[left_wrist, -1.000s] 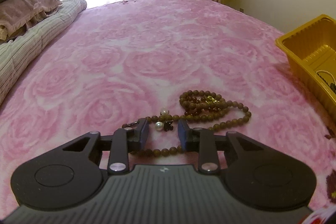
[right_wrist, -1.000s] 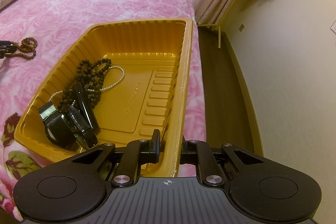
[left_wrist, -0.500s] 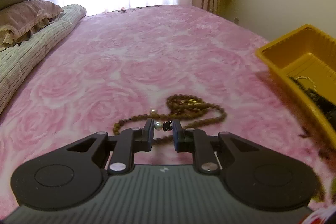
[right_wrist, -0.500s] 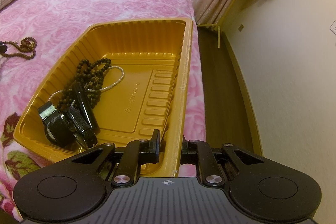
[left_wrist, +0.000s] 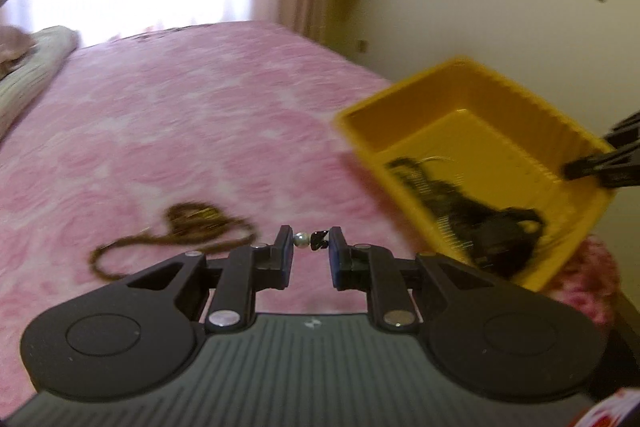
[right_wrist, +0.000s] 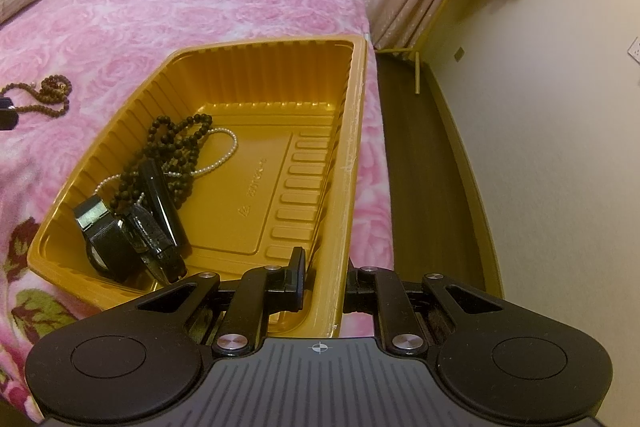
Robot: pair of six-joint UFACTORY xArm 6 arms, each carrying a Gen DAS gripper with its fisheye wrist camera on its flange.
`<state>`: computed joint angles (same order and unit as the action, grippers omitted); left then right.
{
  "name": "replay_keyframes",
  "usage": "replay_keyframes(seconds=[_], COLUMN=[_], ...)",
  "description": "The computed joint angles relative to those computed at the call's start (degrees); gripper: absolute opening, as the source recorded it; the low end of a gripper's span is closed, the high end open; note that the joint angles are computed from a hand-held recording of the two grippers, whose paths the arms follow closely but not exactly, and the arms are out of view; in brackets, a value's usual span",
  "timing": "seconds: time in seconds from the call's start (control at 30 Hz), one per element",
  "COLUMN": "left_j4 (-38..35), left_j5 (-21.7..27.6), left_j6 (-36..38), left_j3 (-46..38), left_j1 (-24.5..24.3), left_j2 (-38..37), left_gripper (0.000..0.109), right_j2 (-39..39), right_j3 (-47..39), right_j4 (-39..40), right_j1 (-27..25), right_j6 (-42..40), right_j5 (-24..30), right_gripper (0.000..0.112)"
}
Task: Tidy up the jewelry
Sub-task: 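Carry the pearl piece with the left tool and release it into the tray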
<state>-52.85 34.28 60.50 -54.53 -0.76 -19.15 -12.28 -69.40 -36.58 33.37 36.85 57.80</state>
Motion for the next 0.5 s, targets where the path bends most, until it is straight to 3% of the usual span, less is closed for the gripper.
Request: replay_keyframes(seconds=[0.5], left_j4=[-2.7], left_j5=[2.0], left_j6=[4.0], left_j3=[-3.8], left_j1=[-8.9], left_j2=[0.6], left_gripper=[0.016], right_j2=[-0.5], right_j3=[0.1], right_j4=[0.9], right_j1=[0.0], right_j6=[-0.2], right_j5=[-0.1], right_gripper=[0.015])
